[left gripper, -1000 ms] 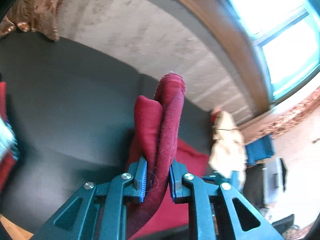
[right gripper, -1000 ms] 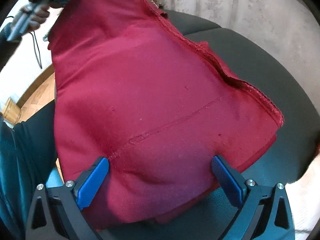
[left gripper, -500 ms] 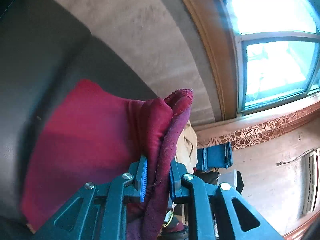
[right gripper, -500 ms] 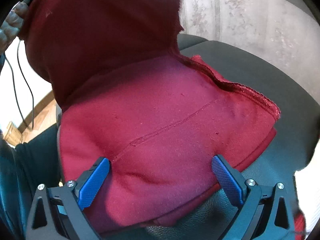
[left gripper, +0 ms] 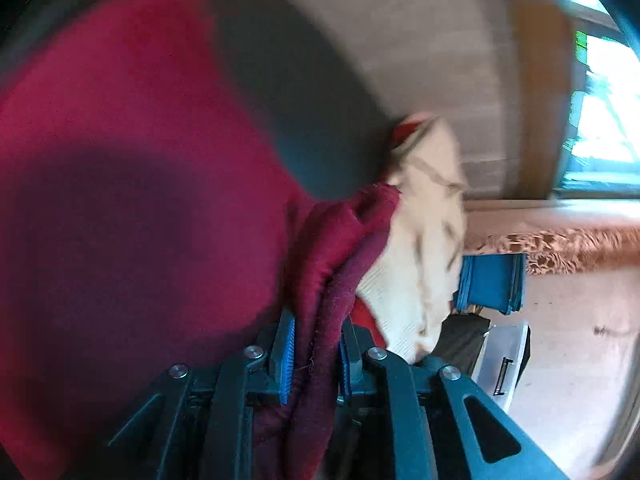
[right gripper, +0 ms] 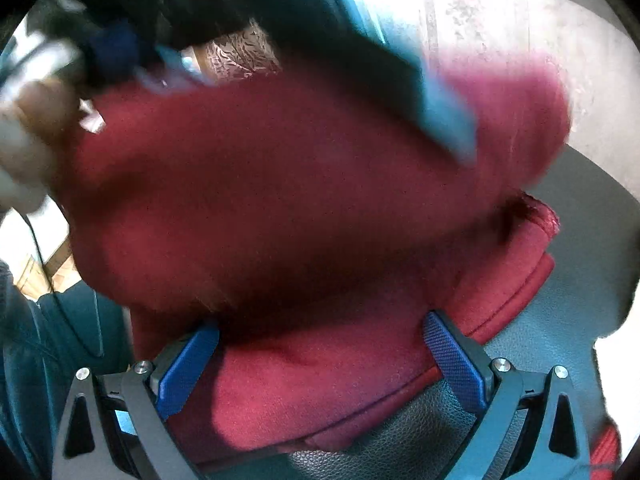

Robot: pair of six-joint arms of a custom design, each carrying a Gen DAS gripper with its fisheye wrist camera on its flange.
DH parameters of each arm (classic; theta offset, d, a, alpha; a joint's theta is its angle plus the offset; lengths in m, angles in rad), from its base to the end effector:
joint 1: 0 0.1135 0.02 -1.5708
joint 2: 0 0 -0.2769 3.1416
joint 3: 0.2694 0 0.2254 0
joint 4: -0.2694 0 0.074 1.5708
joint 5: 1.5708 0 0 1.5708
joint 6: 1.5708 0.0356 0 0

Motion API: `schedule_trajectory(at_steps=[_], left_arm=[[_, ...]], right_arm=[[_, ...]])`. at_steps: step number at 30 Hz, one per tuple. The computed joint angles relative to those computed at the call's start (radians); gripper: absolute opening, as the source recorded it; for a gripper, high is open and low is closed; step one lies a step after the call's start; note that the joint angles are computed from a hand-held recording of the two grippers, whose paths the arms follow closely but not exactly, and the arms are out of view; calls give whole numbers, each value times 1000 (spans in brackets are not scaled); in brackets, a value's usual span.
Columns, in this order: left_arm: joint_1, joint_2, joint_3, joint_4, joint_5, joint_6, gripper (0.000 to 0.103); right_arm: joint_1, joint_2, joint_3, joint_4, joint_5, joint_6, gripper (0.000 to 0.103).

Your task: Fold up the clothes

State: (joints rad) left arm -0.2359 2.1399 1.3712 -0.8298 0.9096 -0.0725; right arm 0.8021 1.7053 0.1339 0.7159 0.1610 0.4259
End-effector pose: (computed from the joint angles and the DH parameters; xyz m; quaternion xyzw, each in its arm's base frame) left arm 0.3478 -0.1125 0.1430 -0.0672 -0.8958 0.4321 0.0798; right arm 0.1352 0.1316 0.0882 -0.1469 0.9225 0.1395 0.3286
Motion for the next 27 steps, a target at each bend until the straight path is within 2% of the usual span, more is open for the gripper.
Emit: schedule_trajectory(at_steps=[2, 6, 9, 12, 15, 18, 22, 24, 25, 27], left_arm=[[8, 11, 12, -27, 17, -13, 17], [36, 15, 81, -174, 35, 18, 28], [61, 4, 139, -328, 67, 103, 30], [78, -14, 215, -510, 111, 251, 30], [122, -40, 285, -575, 114, 361, 30], [222, -42, 321, -541, 80, 418, 30], [335, -70, 245, -317, -44, 429, 30], [380, -73, 188, -239, -56, 473, 30], [402, -72, 162, -203, -58, 498, 30], [434, -68, 114, -145, -47, 542, 30]], right_arm=[[22, 2, 14, -28, 27, 7, 103], [33, -9, 10, -27, 37, 17, 103], [58, -30, 28, -82, 66, 20, 103], [89, -100, 77, -251, 94, 28, 103], [139, -240, 107, -476, 128, 66, 103], [228, -388, 125, -702, 178, 154, 103], [379, -584, 179, -1008, 224, 355, 103], [472, -707, 224, -1132, 261, 457, 103], [525, -755, 248, -1170, 283, 499, 103], [557, -791, 282, -1121, 296, 478, 103]])
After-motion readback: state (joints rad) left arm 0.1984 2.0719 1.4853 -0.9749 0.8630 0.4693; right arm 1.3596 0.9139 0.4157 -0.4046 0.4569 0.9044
